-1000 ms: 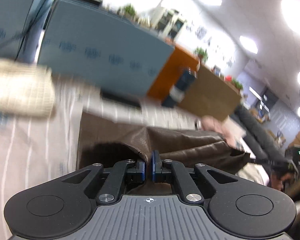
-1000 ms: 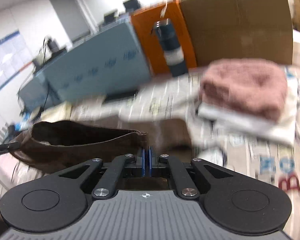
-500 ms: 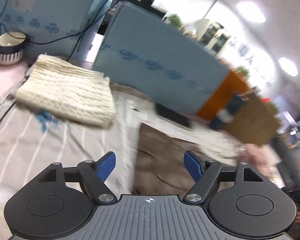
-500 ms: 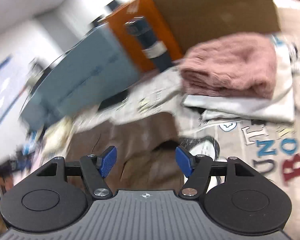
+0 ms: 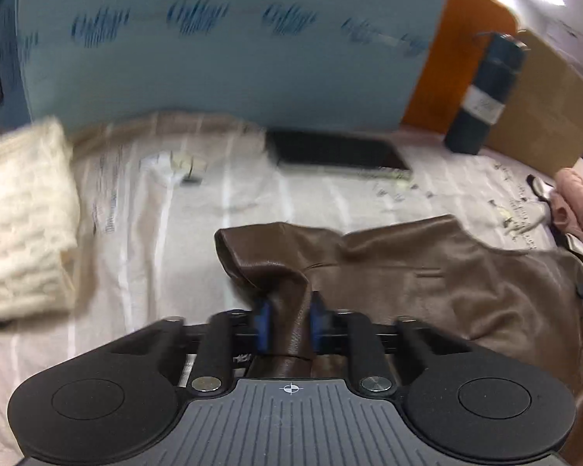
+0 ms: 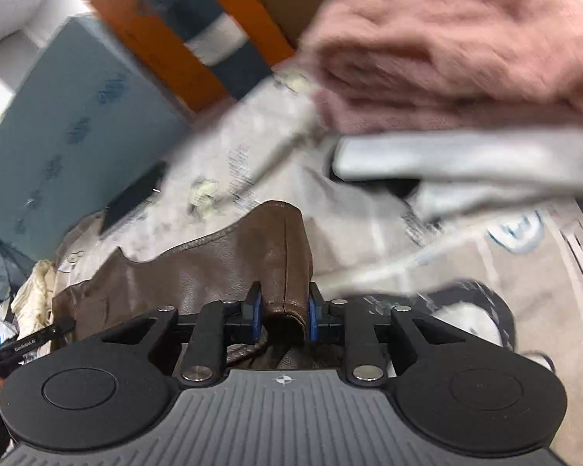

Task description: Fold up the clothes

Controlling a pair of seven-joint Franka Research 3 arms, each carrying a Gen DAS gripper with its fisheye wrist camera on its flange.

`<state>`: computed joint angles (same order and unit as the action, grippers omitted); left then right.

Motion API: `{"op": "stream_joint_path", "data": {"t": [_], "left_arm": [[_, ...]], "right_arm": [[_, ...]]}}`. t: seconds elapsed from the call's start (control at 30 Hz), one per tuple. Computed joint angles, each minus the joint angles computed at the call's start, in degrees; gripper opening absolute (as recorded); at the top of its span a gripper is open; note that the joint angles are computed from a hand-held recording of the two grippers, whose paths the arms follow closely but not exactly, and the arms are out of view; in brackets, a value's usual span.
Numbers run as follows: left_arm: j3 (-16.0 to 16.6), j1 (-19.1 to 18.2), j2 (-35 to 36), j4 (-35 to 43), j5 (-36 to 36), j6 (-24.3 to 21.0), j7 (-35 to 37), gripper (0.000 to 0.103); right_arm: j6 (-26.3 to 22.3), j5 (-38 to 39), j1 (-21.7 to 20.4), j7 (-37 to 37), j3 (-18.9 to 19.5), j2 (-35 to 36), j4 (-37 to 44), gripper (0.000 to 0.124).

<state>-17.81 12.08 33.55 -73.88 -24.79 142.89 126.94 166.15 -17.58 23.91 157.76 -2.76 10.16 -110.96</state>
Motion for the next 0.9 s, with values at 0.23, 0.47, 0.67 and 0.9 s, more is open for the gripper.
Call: {"op": "stream_joint_path", "data": {"t": [0.23, 0.47, 0.67, 0.9], "left_arm": [[1.1, -1.7, 1.9, 4.4, 1.4, 9.3, -3.2, 0.010], [8.0, -7.3, 10.8, 20.3, 15.8, 0.7, -20.3, 0.047], [2.6, 1.3, -4.9, -2.0, 9.4, 1.5, -18.6, 0.069], [5.3, 3.1, -16.5, -17.5, 1.0, -7.3, -16.0, 0.069]], "right_arm": [[3.4, 5.0, -2.6, -14.9, 1.6, 7.3, 11.5, 0.017], [-7.0, 13.7, -4.0, -29.5, 2.6, 14.2, 23.7, 0.029], [-10.2, 14.5, -2.5, -36.0, 2.1, 8.9, 18.1, 0.064], [-18.2, 32.7, -6.4, -59.7, 10.4, 2.8, 11.0, 0.063]]}}
